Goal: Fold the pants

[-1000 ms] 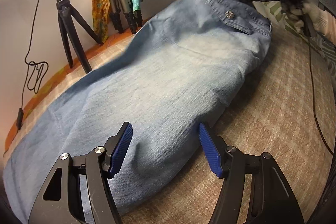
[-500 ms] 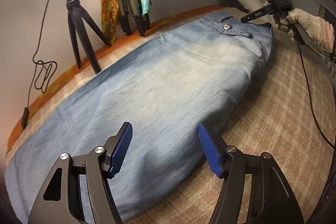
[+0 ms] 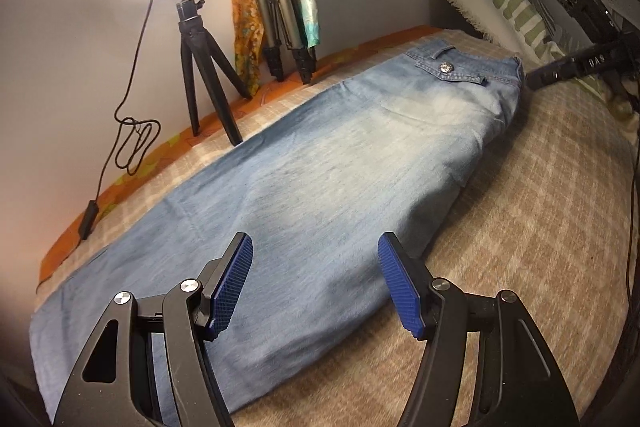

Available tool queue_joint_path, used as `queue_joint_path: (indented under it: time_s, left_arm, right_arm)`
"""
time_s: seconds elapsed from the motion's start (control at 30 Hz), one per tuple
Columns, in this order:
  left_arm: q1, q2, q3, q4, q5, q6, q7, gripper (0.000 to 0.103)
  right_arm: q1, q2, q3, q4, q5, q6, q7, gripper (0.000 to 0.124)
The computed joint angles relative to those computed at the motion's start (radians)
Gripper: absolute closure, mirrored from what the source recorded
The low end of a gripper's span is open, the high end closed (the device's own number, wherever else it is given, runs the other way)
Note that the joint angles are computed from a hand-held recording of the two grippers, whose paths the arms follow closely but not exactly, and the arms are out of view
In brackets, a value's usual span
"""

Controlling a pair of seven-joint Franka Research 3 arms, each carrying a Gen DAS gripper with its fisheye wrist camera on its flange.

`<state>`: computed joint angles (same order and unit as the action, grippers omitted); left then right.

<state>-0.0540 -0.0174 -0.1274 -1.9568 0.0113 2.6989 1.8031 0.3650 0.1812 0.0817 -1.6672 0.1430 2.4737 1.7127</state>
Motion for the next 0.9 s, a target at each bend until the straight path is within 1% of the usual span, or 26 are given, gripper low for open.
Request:
queue_joint_path:
  time_s: [0.03,0.1,0.2,0.23,0.3,0.33,0.4,0.47,0.5,0.53,0.63,0.67,0.73,0.77,0.83,0.87,0.9]
  left_arm:
    - [-0.001,-0.005,0.000,-0.005,-0.017,-0.007,0.020,0.038]
    - [-0.007,-0.013,-0.001,-0.011,-0.051,-0.019,0.058,0.038]
    - [-0.016,-0.023,0.000,-0.019,-0.106,-0.030,0.103,0.038]
    - [-0.018,-0.026,0.000,-0.022,-0.116,-0.032,0.111,0.038]
    - [-0.024,-0.031,0.001,-0.025,-0.146,-0.044,0.146,0.038]
    - [-0.026,-0.032,0.001,-0.028,-0.147,-0.046,0.157,0.039]
    - [-0.031,-0.033,0.001,-0.030,-0.156,-0.057,0.181,0.039]
    - [-0.033,-0.026,0.003,-0.025,-0.184,-0.085,0.212,0.039]
    - [-0.032,-0.020,0.004,-0.019,-0.189,-0.099,0.216,0.041]
    - [-0.029,-0.013,0.004,-0.012,-0.189,-0.111,0.215,0.046]
    - [-0.020,0.006,0.001,0.002,-0.158,-0.124,0.192,0.047]
    - [-0.017,0.009,-0.001,0.004,-0.143,-0.118,0.178,0.047]
    - [-0.012,0.013,-0.002,0.007,-0.140,-0.110,0.167,0.047]
    - [-0.011,0.014,-0.003,0.008,-0.146,-0.105,0.168,0.047]
    - [-0.009,0.014,-0.005,0.007,-0.142,-0.097,0.166,0.047]
    - [-0.009,0.015,-0.007,0.007,-0.132,-0.094,0.162,0.047]
    - [-0.009,0.017,-0.008,0.007,-0.118,-0.092,0.157,0.047]
  right_arm:
    - [0.002,0.012,0.012,0.006,0.027,-0.007,-0.013,0.068]
    - [0.021,0.045,0.019,0.024,0.024,-0.005,-0.009,0.064]
    - [0.060,0.096,-0.001,0.054,-0.042,0.005,0.080,0.060]
    - [0.062,0.111,-0.002,0.057,-0.032,0.014,0.107,0.060]
    - [0.059,0.124,0.002,0.044,0.003,0.052,0.140,0.059]
    - [0.059,0.126,0.003,0.030,0.021,0.084,0.161,0.058]
    - [0.064,0.127,0.004,0.009,0.032,0.157,0.181,0.046]
    - [0.079,0.150,-0.003,0.034,0.008,0.176,0.197,0.042]
    - [0.085,0.156,-0.007,0.036,-0.004,0.189,0.197,0.042]
    - [0.093,0.171,-0.010,0.047,-0.018,0.208,0.201,0.042]
    - [0.097,0.212,-0.004,0.087,-0.008,0.244,0.202,0.042]
    - [0.085,0.226,0.014,0.099,0.018,0.260,0.175,0.042]
    - [0.034,0.240,0.084,0.110,0.124,0.281,0.062,0.052]
    - [0.010,0.257,0.122,0.132,0.199,0.279,-0.017,0.062]
    - [0.021,0.264,0.116,0.142,0.212,0.273,-0.044,0.075]
    - [0.007,0.269,0.133,0.154,0.246,0.258,-0.087,0.093]
    - [-0.001,0.270,0.141,0.160,0.281,0.241,-0.108,0.099]
